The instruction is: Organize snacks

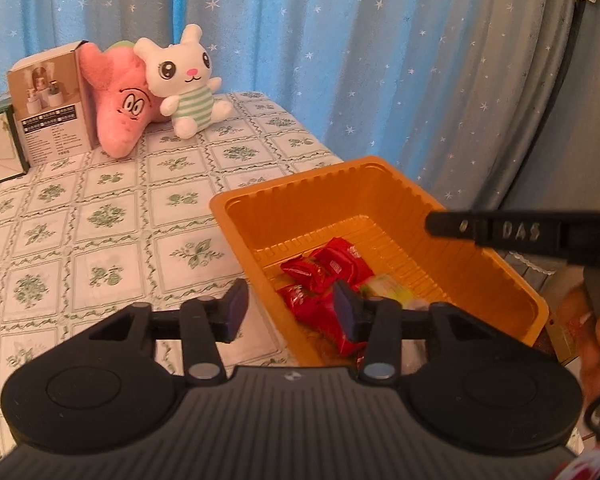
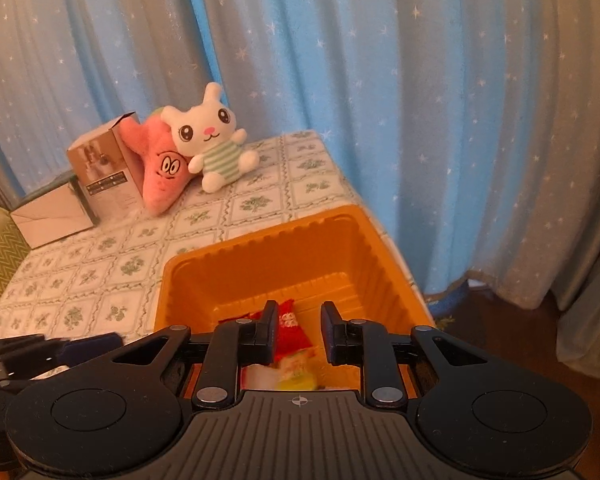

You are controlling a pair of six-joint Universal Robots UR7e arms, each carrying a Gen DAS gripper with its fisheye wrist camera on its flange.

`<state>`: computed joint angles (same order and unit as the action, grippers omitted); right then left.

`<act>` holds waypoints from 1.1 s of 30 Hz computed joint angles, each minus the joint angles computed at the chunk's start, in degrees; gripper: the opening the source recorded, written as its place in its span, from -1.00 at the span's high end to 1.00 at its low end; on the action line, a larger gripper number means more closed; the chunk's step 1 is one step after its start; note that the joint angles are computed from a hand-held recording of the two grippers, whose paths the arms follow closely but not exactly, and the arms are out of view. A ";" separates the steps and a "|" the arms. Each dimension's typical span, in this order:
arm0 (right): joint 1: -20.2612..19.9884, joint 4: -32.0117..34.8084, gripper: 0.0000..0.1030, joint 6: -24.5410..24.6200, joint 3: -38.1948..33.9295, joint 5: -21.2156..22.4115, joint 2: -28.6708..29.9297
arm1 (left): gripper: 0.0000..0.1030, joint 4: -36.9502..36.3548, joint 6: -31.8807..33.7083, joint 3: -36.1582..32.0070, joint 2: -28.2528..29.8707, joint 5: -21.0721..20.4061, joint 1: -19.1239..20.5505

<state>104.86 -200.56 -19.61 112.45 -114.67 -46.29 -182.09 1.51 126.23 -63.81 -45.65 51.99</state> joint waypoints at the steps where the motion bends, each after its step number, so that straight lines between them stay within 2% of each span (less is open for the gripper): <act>1: 0.11 -0.84 0.07 -0.45 0.40 0.30 -0.16 | 0.08 -0.19 -0.31 0.63 -0.46 0.23 -0.25; 3: 0.44 -1.59 -0.02 -0.12 1.31 0.33 -0.85 | 0.06 0.43 -1.48 1.56 -1.51 0.66 -0.69; 11: 3.21 -1.15 -0.02 4.84 7.13 -2.99 -5.13 | -0.19 2.89 -6.93 6.98 -7.30 3.93 -4.97; 15: 5.23 -2.03 -0.02 5.87 10.56 -4.18 -7.09 | -0.28 6.98 -11.31 9.93 -11.46 6.32 -8.16; 20: 8.08 -2.70 -0.02 8.39 13.89 -7.08 -8.69 | -0.29 13.49 -17.62 13.71 -17.01 10.22 -12.89; 29: 13.43 -2.50 -0.03 11.86 18.63 -12.05 -10.74 | -0.30 36.55 -36.52 17.86 -30.96 12.82 -20.52; 33: 16.17 -3.96 -0.12 13.33 20.61 -14.26 -10.89 | -0.30 48.09 -44.74 18.77 -37.14 13.16 -24.35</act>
